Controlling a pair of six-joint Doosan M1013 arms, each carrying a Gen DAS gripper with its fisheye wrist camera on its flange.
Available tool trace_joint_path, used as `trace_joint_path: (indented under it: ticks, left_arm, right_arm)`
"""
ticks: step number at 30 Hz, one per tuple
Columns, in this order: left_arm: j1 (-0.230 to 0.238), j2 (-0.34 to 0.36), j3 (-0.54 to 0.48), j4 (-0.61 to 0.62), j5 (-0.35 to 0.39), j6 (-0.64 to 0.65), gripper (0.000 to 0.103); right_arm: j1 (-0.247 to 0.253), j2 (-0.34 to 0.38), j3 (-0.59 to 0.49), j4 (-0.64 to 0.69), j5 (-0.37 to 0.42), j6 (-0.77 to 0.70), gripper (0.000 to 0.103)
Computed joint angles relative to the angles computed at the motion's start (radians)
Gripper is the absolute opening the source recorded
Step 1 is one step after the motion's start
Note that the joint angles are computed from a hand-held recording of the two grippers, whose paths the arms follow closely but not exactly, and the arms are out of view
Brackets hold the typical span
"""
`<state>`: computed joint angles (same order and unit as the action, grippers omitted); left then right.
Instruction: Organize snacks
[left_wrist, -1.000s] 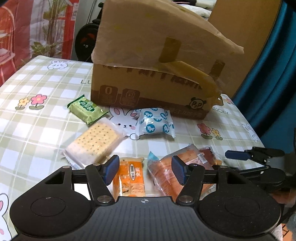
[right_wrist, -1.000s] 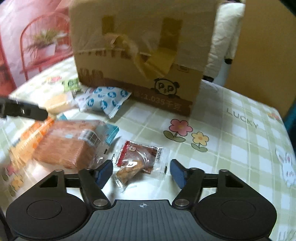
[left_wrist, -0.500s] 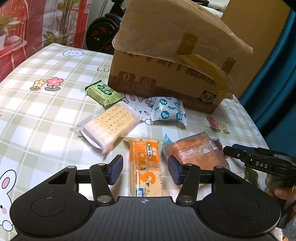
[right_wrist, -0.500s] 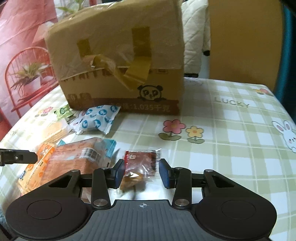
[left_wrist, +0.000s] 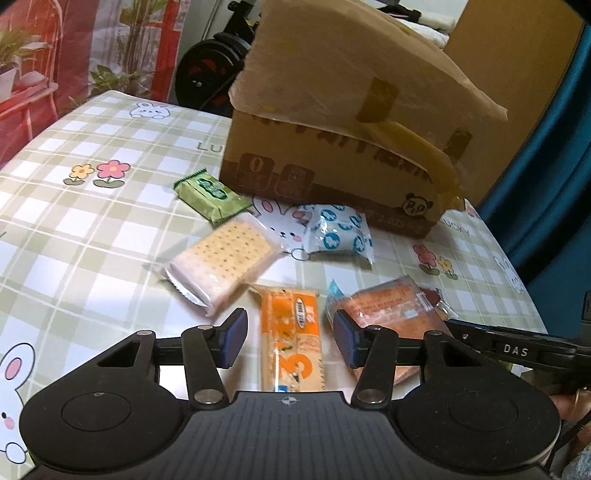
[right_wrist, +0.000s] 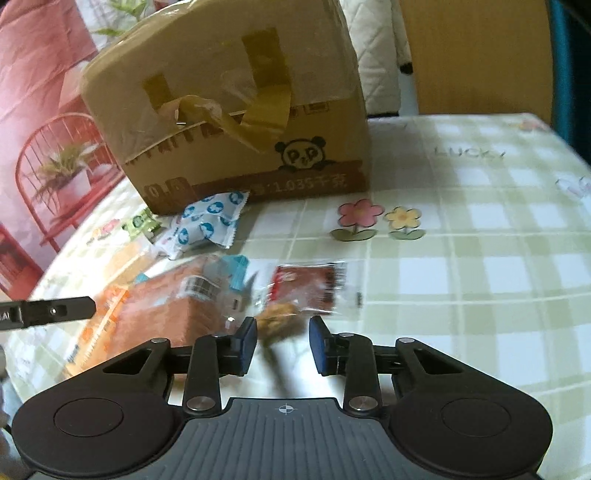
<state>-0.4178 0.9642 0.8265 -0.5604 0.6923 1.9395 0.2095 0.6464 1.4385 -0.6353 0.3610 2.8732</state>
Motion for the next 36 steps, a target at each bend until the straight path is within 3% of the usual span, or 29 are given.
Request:
trace_joint_path:
  ticks: [5, 12, 20, 24, 29, 31, 32, 36]
  left_arm:
    - [0.003, 0.000, 0.000, -0.001, -0.005, -0.012, 0.053]
    - [0.007, 0.004, -0.006, -0.004, -0.018, -0.026, 0.053]
    - [0.009, 0.007, -0.011, -0.010, -0.020, -0.028, 0.053]
    - [0.012, 0.007, -0.014, -0.009, -0.028, -0.036, 0.053]
    - [0.015, 0.012, -0.029, 0.015, -0.036, -0.057, 0.053]
    - [0.017, 0.018, -0.045, 0.034, -0.034, -0.078, 0.053]
    - [0.018, 0.021, -0.053, 0.039, -0.035, -0.084, 0.053]
    - [0.024, 0.044, -0.113, 0.074, -0.016, -0.112, 0.053]
  right_arm:
    - [0.002, 0.025, -0.043, -0.061, 0.050, -0.008, 0.027]
    - [0.000, 0.024, -0.045, -0.165, 0.093, 0.097, 0.028]
    - [-0.006, 0.047, -0.085, -0.097, 0.082, 0.019, 0.029]
    - [-0.003, 0.062, -0.115, -0.026, 0.116, -0.085, 0.029]
    - [0.013, 0.059, -0.110, -0.074, 0.146, -0.110, 0.029]
    - [0.013, 0.058, -0.105, -0.074, 0.143, -0.112, 0.023]
    - [0.012, 0.057, -0.100, -0.081, 0.139, -0.106, 0.015]
    - [0.008, 0.048, -0.082, -0.117, 0.108, -0.068, 0.015]
